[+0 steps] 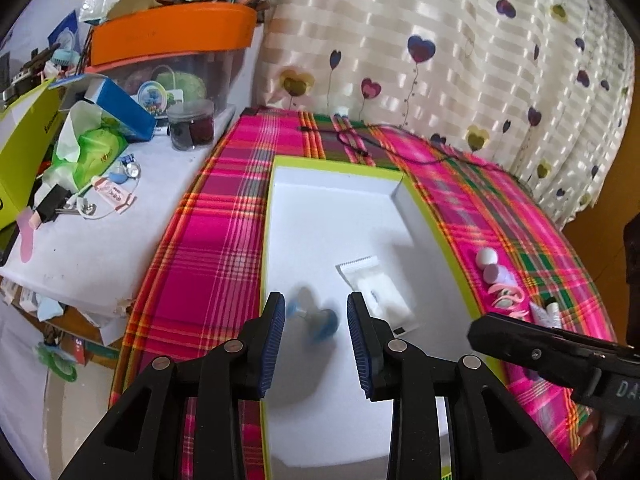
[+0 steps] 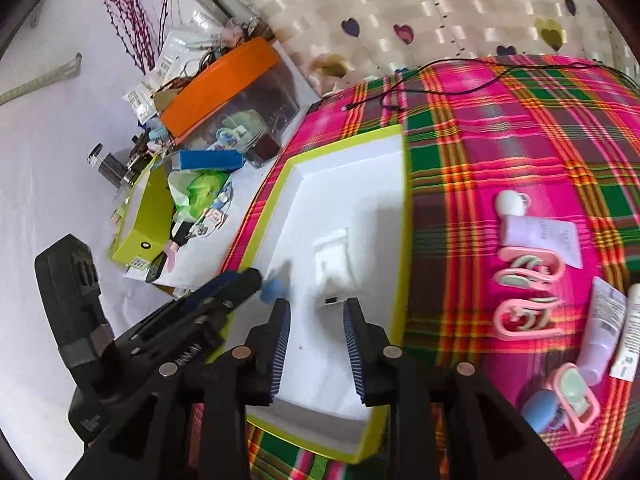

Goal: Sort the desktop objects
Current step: 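Open the right tool to drop the packet into the tray while the left tool releases the blue disc there, then move the left tool toward the blue ball while the right tool approaches the pink clip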

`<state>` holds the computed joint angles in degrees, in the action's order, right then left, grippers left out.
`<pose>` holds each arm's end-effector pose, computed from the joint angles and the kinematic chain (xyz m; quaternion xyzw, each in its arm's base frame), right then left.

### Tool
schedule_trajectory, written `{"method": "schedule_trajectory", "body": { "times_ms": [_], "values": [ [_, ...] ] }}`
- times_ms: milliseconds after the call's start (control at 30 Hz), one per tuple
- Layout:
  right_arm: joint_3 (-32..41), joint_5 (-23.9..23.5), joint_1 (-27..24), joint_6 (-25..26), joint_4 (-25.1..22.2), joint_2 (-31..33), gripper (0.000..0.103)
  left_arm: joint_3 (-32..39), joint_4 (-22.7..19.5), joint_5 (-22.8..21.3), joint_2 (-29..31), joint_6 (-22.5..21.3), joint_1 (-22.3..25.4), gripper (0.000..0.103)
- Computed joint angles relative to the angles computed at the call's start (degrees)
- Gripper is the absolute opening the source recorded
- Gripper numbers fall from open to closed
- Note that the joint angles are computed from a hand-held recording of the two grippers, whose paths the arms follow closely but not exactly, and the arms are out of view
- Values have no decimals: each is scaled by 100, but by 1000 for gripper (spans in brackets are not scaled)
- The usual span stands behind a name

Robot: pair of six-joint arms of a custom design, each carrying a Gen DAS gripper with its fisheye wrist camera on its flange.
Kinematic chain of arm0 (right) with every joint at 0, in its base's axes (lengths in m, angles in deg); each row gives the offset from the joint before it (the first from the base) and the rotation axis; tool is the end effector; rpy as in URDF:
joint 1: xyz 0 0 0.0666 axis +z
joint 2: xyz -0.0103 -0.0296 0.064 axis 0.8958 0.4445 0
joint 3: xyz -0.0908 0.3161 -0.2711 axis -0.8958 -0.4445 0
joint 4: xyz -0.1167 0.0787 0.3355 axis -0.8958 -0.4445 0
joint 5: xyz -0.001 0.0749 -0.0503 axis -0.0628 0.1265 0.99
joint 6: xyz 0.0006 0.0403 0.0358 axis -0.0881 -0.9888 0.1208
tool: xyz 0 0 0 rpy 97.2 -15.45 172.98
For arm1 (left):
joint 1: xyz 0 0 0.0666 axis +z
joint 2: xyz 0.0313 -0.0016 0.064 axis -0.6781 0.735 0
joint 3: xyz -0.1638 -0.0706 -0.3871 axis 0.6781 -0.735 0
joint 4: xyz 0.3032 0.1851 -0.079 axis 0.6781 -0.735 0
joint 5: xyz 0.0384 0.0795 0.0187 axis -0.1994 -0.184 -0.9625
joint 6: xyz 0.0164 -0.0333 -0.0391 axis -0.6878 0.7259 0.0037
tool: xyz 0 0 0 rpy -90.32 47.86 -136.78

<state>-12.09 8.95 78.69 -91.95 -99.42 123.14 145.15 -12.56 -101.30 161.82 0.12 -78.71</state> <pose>0.3522 0.1085 0.3200 -0.0184 0.9140 0.2850 0.2881 0.3672 -0.2582 0.2982 0.0358 0.9188 -0.1145 0.3760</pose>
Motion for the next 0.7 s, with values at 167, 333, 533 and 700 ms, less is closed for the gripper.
{"method": "schedule_trajectory", "body": {
  "times_ms": [167,333,533,700],
  "values": [
    [-225,-42,-243,9,106,-343,29,-120,140,-65,-161,11,-55,39],
    [-547,-38,-573,107,345,-893,29,-398,390,-302,-471,62,-231,39],
    [-880,-89,-891,318,370,-1352,31,-632,417,-461,-683,150,-687,39],
    [-1104,-10,-966,591,152,-1702,32,-786,516,-813,-800,248,-1192,39]
  ]
}}
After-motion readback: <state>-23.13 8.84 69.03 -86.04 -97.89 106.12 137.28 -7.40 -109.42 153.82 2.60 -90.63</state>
